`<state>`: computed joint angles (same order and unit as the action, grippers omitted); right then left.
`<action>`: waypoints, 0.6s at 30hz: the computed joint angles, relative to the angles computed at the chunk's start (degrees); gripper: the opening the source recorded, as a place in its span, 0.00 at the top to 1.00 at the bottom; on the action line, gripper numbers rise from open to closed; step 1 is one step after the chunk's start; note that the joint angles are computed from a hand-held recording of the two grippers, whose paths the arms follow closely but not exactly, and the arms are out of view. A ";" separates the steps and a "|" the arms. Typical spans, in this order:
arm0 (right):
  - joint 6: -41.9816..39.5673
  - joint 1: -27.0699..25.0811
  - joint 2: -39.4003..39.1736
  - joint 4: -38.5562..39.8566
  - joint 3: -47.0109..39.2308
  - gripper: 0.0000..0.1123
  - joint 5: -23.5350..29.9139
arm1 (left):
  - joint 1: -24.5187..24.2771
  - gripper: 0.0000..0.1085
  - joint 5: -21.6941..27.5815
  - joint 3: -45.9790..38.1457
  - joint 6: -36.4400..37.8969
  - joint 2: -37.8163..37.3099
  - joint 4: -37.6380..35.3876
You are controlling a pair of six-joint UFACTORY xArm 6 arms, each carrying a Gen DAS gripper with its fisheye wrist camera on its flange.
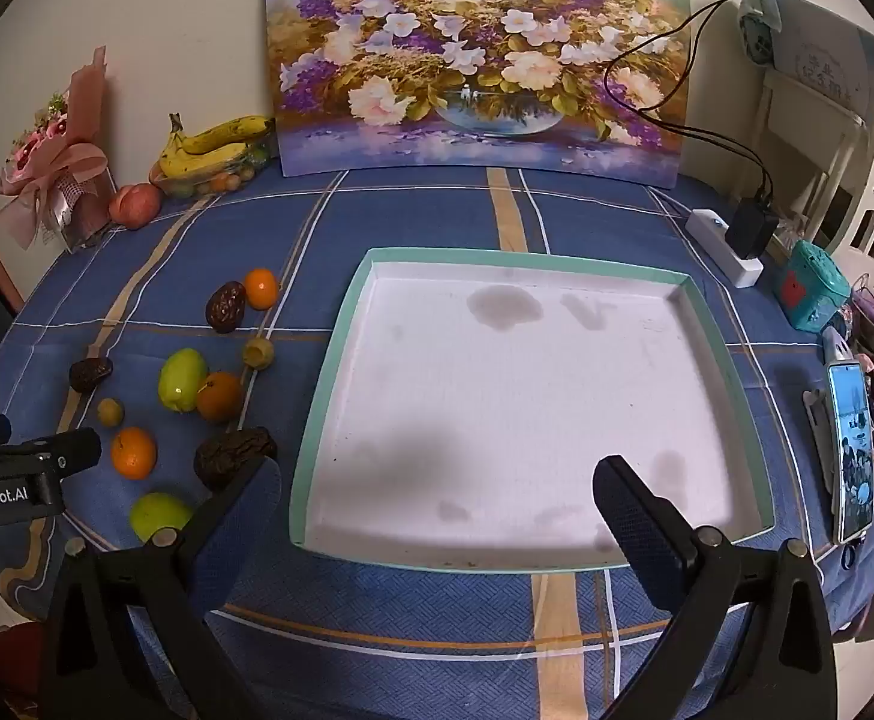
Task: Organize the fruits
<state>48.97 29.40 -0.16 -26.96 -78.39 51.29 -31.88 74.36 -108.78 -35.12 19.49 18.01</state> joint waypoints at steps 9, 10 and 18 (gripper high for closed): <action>-0.22 -0.16 -0.15 0.43 0.23 0.08 -0.19 | 0.23 0.05 -0.45 -0.57 0.82 0.38 -1.13; -0.22 -0.16 -0.15 0.43 0.23 0.08 -0.19 | 0.26 0.05 -0.48 -0.56 0.79 0.38 -1.14; -0.18 -0.09 -0.09 0.44 0.18 0.08 -0.10 | 0.41 0.05 -0.70 0.27 1.12 -0.28 -1.17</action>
